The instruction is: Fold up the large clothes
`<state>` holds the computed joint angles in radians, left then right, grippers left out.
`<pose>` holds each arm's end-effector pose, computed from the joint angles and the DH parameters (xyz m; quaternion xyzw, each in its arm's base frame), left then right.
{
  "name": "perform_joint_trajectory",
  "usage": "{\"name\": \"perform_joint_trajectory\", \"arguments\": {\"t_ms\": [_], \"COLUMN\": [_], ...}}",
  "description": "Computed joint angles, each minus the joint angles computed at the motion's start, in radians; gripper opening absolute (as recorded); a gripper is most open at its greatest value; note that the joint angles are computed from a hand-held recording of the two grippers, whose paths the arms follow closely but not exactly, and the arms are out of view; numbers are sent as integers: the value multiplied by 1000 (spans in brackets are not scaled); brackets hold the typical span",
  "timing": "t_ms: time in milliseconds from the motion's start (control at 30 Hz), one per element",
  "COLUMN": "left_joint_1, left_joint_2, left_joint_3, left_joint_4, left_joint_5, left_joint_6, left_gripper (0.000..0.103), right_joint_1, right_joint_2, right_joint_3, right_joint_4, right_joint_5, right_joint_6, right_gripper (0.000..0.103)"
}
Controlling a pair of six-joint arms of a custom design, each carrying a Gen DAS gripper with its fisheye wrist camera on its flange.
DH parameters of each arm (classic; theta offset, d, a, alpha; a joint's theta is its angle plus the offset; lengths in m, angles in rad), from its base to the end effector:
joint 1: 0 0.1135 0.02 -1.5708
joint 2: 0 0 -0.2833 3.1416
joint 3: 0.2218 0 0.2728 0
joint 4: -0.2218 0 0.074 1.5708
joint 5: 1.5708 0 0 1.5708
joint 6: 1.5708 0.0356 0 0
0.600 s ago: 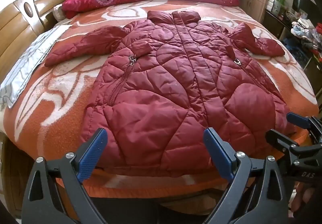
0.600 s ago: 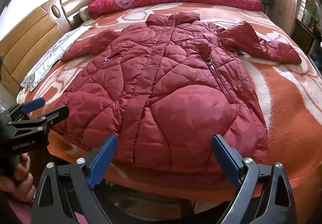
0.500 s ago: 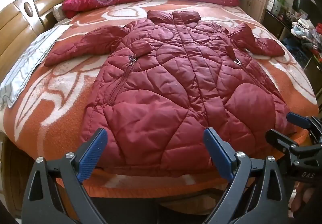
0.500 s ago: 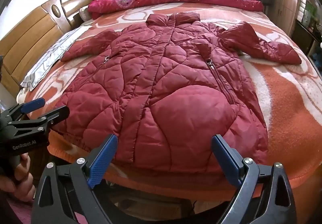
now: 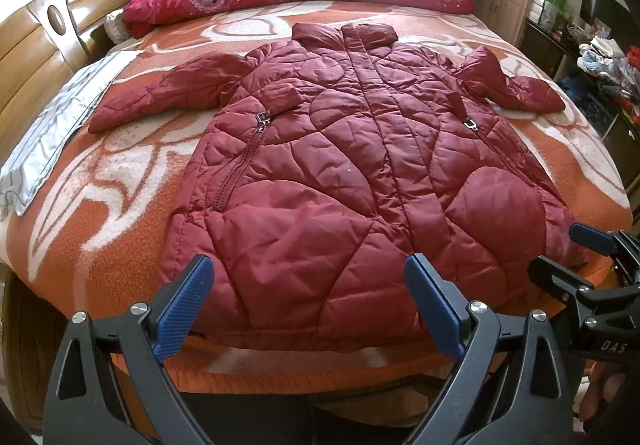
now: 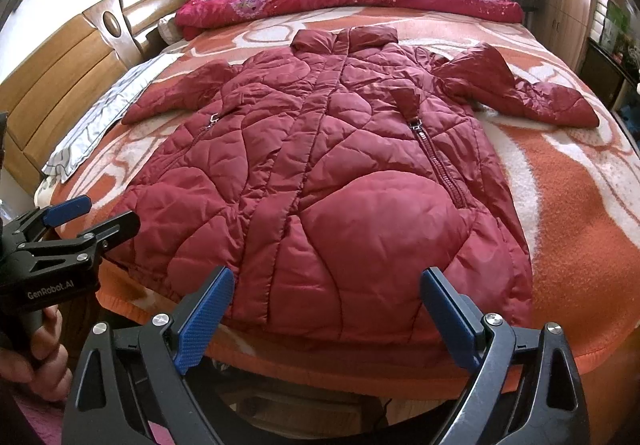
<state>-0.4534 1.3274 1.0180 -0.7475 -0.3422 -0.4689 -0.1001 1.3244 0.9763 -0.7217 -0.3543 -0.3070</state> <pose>0.2537 -0.1103 0.2709 -0.0506 0.9527 0.0360 0.2975 0.2730 -0.0150 0.2597 -0.1419 0.9440 0.1179 0.2735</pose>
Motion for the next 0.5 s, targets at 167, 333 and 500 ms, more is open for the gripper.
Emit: {"name": "perform_joint_trajectory", "arguments": {"t_ms": [167,333,500], "left_joint_1": [-10,-8,-10], "left_joint_2": [2,2,4], "left_joint_3": [-4,-2,-6], "left_joint_4": [6,1,7], "left_joint_5": [-11,-8,-11], "left_joint_6": [-4,-5,-4], "left_gripper": [97,97,97], "right_joint_1": [0,-4,-2], "right_joint_2": [0,-1,6], "right_joint_3": [0,-2,2], "right_joint_4": [1,3,6], "right_joint_5": [1,-2,-1], "right_joint_6": [-3,-4,-4], "right_gripper": [95,95,95]}}
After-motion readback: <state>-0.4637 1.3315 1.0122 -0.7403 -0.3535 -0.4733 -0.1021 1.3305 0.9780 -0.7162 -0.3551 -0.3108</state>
